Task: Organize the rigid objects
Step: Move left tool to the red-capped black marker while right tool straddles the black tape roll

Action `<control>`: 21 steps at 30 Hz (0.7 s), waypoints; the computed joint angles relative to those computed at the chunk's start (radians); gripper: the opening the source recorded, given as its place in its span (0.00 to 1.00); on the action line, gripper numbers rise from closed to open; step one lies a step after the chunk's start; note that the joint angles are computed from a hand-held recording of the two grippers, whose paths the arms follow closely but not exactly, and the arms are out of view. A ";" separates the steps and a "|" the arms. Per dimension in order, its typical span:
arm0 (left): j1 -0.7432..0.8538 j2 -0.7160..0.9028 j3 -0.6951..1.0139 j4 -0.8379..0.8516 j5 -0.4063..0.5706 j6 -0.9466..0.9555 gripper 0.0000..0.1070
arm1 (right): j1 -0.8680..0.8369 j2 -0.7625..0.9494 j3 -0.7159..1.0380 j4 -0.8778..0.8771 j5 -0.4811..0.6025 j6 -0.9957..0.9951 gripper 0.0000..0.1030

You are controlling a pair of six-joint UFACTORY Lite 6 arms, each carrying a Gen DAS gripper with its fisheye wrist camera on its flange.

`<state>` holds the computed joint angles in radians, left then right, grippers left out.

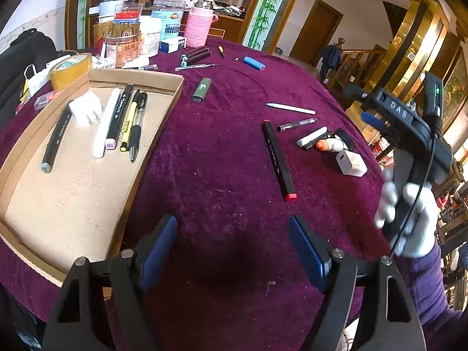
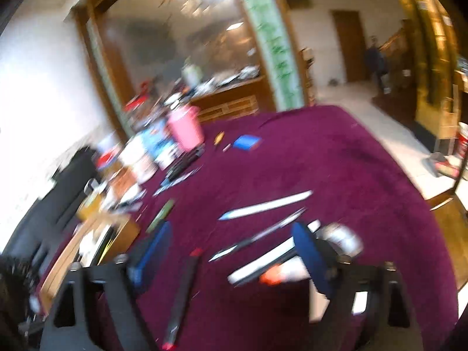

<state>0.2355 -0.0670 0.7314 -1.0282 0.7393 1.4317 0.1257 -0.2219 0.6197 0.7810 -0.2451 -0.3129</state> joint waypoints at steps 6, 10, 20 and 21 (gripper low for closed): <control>-0.061 0.029 -0.006 0.003 -0.061 -0.024 0.73 | -0.150 0.088 -0.038 -0.255 -0.085 0.268 0.87; -0.099 0.062 0.004 -0.005 -0.092 -0.040 0.73 | -0.201 0.051 -0.069 -0.275 -0.092 0.299 0.87; -0.165 0.109 0.006 -0.014 -0.142 -0.052 0.73 | -0.194 0.029 -0.094 -0.128 -0.105 0.176 0.87; -0.167 0.109 0.005 -0.015 -0.147 -0.052 0.73 | -0.194 0.029 -0.096 -0.103 -0.112 0.153 0.87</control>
